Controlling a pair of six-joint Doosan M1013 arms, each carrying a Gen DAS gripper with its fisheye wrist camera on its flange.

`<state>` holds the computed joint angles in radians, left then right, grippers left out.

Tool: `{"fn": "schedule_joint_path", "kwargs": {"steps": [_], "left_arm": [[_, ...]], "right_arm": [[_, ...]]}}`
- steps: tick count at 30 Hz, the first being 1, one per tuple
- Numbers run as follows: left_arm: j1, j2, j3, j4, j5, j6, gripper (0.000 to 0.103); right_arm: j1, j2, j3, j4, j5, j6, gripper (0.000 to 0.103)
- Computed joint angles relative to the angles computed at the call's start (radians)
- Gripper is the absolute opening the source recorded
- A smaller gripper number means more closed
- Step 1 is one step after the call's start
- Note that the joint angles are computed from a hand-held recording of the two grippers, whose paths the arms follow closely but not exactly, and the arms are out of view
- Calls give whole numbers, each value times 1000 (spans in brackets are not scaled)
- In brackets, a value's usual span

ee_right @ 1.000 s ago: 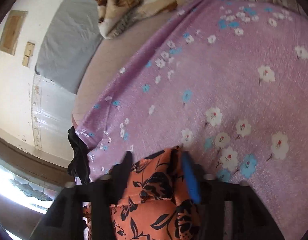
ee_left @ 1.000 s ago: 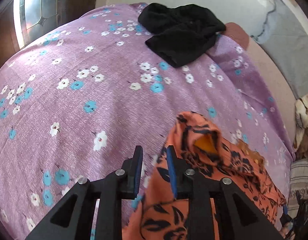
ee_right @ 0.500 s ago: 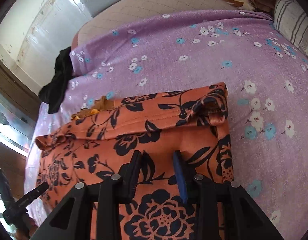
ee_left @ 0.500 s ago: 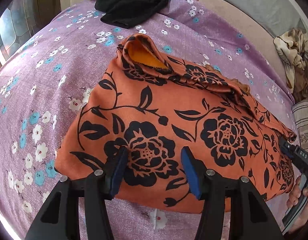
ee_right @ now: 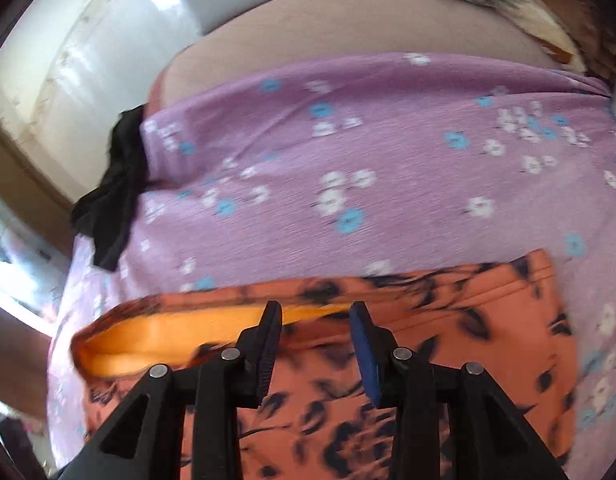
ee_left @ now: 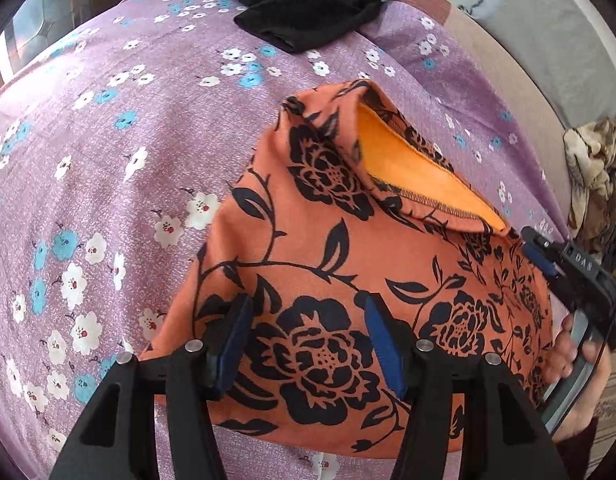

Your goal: Fold small clothes

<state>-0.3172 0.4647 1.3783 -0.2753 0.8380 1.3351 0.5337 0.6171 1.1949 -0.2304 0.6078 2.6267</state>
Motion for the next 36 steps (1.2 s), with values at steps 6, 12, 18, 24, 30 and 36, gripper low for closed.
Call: {"fn": "schedule_joint_path", "kwargs": {"steps": [6,12,18,24,30,36], "left_arm": [[4,-15,24,-24,-2,45,59],[11,-24,48,-54,-7,118,59],[20,-16,34,-94,21,112,59],[-2,-39,42,47,-28,33,59],[-7,-28,32,221,-16,-112,59],[-1,-42,56,252,16,-165,59]], "right_arm": [[35,176,-276,515,78,-560,39],[48,308,-499,233,138,-263,37],[40,213,-342,36,31,-17,39],[71,42,-93,-43,36,-21,39],[107,-126,185,-83,12,128,39],[136,-234,359,-111,-42,265,46]]}}
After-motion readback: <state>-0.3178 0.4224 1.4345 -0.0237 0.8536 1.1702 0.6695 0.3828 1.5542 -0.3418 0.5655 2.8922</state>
